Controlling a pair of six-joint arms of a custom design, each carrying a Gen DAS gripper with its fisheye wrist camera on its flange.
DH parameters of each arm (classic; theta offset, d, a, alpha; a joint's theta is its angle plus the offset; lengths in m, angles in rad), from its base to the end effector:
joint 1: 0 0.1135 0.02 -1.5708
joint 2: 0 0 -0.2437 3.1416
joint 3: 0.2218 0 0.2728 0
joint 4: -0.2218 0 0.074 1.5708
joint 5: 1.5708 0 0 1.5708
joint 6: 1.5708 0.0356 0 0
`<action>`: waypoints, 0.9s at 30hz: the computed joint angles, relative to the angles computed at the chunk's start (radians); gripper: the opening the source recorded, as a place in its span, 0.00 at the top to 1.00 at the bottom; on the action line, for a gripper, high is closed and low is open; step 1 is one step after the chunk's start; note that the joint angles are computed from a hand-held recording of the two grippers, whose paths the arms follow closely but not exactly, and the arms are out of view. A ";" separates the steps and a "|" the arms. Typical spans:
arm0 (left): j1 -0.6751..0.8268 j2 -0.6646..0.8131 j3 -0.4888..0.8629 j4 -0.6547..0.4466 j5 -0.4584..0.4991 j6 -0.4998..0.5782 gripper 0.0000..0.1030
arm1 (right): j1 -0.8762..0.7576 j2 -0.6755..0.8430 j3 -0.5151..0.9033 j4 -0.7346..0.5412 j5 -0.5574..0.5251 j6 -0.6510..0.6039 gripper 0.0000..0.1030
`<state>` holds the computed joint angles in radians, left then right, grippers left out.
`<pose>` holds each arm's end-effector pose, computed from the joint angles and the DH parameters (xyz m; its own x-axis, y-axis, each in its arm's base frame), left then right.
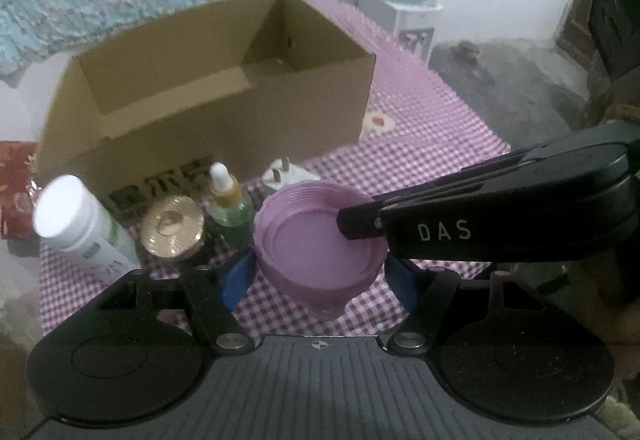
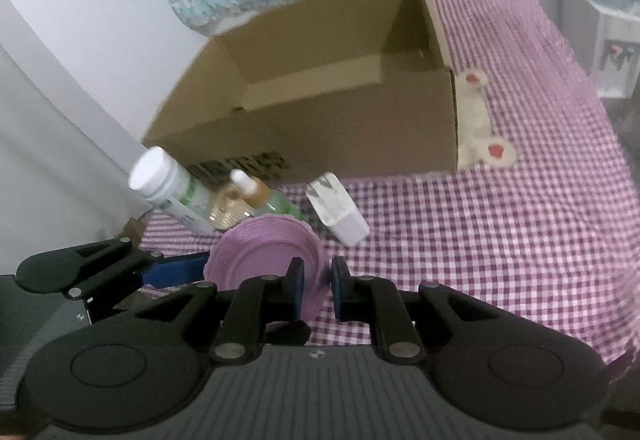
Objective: Organize rigid objects
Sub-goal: 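Lift the purple lid and carry it over the box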
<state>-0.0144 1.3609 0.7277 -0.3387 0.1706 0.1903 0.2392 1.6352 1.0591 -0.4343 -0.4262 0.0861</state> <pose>0.2806 -0.0101 0.1527 -0.7902 0.1978 -0.5801 0.2641 0.9640 -0.0311 0.3347 0.0968 0.1719 -0.8568 -0.1283 -0.4994 -0.3568 0.8467 0.3946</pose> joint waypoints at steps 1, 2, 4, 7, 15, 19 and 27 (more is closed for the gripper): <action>0.005 -0.025 -0.009 -0.006 0.001 -0.001 0.31 | 0.007 -0.016 -0.005 0.000 0.005 0.004 0.85; 0.010 -0.049 -0.017 -0.012 0.002 -0.001 0.31 | 0.013 -0.032 -0.009 -0.001 0.009 0.004 0.85; 0.006 -0.084 -0.033 -0.013 -0.006 -0.011 0.31 | 0.025 -0.059 -0.016 -0.004 0.014 0.009 0.85; 0.024 -0.138 -0.055 -0.024 -0.001 -0.015 0.31 | 0.043 -0.090 -0.024 -0.007 0.021 0.015 0.85; 0.101 -0.208 -0.031 -0.051 0.044 -0.001 0.32 | 0.088 -0.098 0.058 -0.031 0.033 -0.006 0.85; 0.159 -0.169 0.049 -0.062 0.069 0.025 0.32 | 0.106 -0.028 0.181 -0.051 0.016 -0.013 0.85; 0.268 0.025 0.294 -0.092 0.115 0.091 0.32 | 0.147 0.246 0.591 -0.164 -0.011 -0.005 0.84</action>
<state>0.2533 1.3859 1.0216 -0.4306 0.2857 0.2809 0.3861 1.8817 1.6503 -0.5983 -0.4372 0.0815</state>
